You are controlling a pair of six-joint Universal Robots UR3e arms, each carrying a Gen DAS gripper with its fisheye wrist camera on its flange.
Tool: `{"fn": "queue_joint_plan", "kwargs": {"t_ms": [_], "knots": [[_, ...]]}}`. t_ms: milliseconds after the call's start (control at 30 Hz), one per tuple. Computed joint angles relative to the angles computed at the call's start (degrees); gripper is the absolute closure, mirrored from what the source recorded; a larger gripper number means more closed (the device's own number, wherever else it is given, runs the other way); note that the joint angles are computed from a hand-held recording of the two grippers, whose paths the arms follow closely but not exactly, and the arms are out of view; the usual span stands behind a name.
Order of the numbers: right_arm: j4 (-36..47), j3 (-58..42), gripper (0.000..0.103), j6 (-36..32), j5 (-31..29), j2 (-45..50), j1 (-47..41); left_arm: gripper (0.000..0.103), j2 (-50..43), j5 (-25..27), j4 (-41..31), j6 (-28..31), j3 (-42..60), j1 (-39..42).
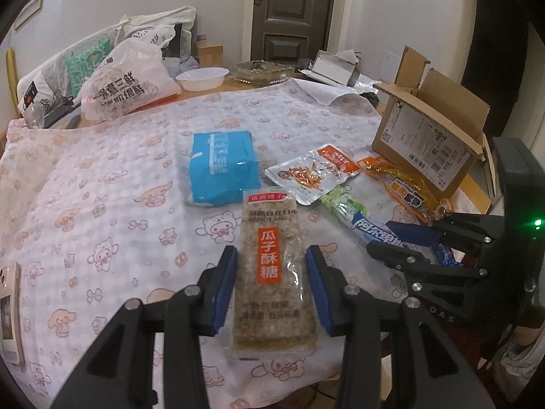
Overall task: Organize snacks
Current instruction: 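Carry the candy bar and green wafer bar into the box and open both tools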
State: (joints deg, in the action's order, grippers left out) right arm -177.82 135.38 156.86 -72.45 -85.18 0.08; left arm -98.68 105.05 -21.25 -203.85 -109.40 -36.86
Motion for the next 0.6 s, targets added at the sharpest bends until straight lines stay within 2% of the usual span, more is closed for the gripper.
{"fn": "queue_joint_plan", "kwargs": {"t_ms": [200,333,433,600], "knots": [[7.5,0.0,0.082,-4.0,7.3,-9.9,-2.0,0.065,2.9,1.5,-0.9,-0.1,0.4,0.0],[12.5,-2.1,0.082,-5.2,11.1,-16.5,-3.6,0.064,3.9,3.6,-3.9,1.1,5.0,-0.4],[16.7,-4.7,0.082,-6.0,14.9,-20.8,-6.9,0.064,3.0,5.8,-6.5,2.7,11.0,-1.7],[24.4,-7.7,0.082,-10.1,22.7,-28.4,-16.8,0.064,-4.2,8.0,-13.1,6.7,28.8,-5.3]]}}
